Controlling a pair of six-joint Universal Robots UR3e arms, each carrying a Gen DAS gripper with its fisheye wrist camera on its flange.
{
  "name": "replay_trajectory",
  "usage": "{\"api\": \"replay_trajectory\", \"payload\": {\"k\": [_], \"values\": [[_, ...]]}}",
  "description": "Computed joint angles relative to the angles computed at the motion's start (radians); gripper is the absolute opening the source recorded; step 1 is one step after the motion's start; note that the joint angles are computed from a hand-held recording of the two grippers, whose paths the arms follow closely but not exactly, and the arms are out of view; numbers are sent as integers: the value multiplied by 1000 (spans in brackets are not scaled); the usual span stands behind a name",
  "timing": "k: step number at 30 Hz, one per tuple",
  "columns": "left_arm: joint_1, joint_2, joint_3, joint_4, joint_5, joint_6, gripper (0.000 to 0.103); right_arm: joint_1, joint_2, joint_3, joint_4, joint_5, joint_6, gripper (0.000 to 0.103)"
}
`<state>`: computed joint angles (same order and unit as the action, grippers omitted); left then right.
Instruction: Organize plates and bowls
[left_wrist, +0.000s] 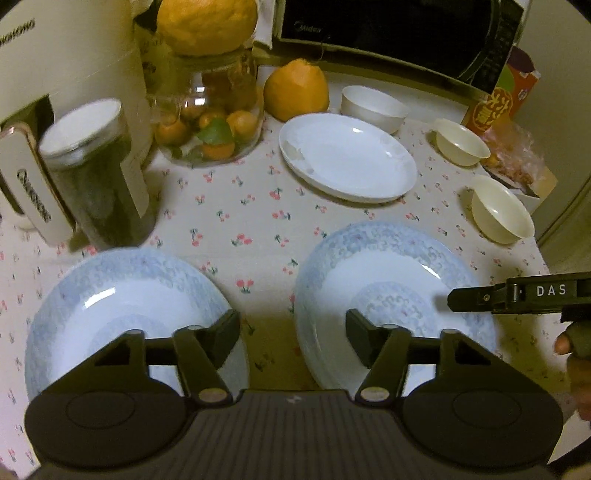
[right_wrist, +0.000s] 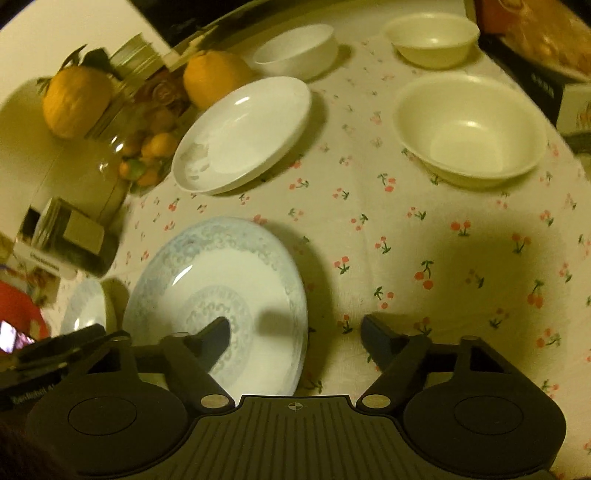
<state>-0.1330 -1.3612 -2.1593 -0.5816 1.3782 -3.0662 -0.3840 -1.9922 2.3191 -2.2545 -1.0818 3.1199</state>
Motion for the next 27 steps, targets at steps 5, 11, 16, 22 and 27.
{"api": "replay_trajectory", "payload": {"k": [5,11,16,22,27], "values": [[52,1,3,6,-82,41,41,-5,4,12,-21,8,8,43],[121,-24,19,-25,-184,111,35,-3,13,15,-38,4,20,33],[128,-59,36,-69,-232,152,30,-27,4,15,8,40,14,27],[85,-98,48,-64,-161,139,14,-27,0,20,13,39,17,14],[92,-77,38,-88,-183,119,12,-27,-27,16,3,13,17,11]]}}
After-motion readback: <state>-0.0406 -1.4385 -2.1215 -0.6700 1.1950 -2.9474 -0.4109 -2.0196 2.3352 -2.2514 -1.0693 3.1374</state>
